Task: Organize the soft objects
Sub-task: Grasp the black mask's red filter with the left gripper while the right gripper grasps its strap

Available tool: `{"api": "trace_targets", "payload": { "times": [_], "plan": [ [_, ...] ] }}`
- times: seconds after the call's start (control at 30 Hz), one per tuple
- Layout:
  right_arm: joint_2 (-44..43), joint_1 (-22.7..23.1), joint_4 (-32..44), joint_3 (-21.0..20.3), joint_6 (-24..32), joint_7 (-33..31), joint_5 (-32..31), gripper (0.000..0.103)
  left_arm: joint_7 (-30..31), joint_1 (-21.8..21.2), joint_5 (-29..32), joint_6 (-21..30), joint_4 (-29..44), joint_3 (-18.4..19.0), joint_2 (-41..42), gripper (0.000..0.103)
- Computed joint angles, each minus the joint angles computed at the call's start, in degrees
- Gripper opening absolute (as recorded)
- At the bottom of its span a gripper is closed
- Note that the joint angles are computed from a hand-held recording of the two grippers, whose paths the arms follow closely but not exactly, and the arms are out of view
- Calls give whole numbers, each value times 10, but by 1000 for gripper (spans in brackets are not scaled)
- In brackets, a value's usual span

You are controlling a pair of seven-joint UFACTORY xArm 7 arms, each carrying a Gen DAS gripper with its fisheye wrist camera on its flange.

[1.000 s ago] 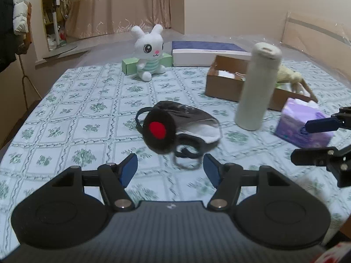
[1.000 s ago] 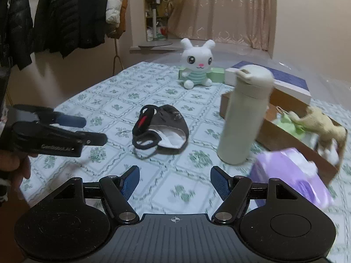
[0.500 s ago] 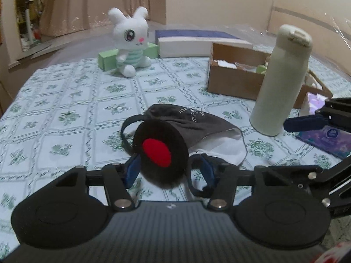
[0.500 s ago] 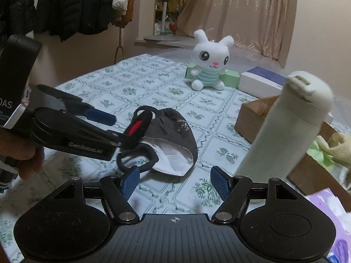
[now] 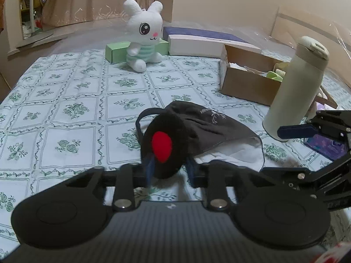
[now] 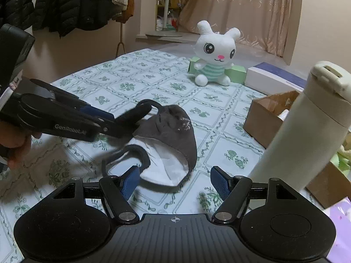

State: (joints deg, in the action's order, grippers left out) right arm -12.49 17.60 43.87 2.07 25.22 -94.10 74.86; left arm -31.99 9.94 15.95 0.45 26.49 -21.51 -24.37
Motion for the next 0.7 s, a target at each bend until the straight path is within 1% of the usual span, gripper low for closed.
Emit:
{"api": "trace_targets", "payload": {
  "times": [0.1,0.17,0.2,0.23,0.27,0.33,0.4,0.5,0.57,0.63,0.7],
  "plan": [
    [10,2,12,2,4,-7,8,71,6,11,11,1,3,-5,2,15],
    [24,4,26,7,1,-11,14,71,3,30,20,-4,4,-18,1,11],
    [30,5,32,10,0,-15,17,72,3,32,21,-5,5,-19,0,11],
    [38,5,41,13,2,-16,17,77,3,33,20,-5,4,-17,-2,9],
    [46,5,49,16,5,-18,16,85,6,30,19,-3,4,-12,-6,9],
    [63,4,67,23,12,-23,9,88,17,17,15,1,3,6,-10,8],
    [83,3,87,31,18,-27,-13,89,30,4,11,4,2,24,-13,8],
    [112,0,111,45,19,-31,-79,89,53,-7,8,10,2,42,-20,7],
    [130,-1,122,54,2,-35,-113,89,63,-10,5,11,1,48,-23,7],
    [148,-4,132,60,-7,-18,-144,88,68,-10,1,9,-1,49,-24,7],
    [162,-13,146,63,9,17,-169,83,72,-12,-4,6,-5,51,-25,8]
  ]
}}
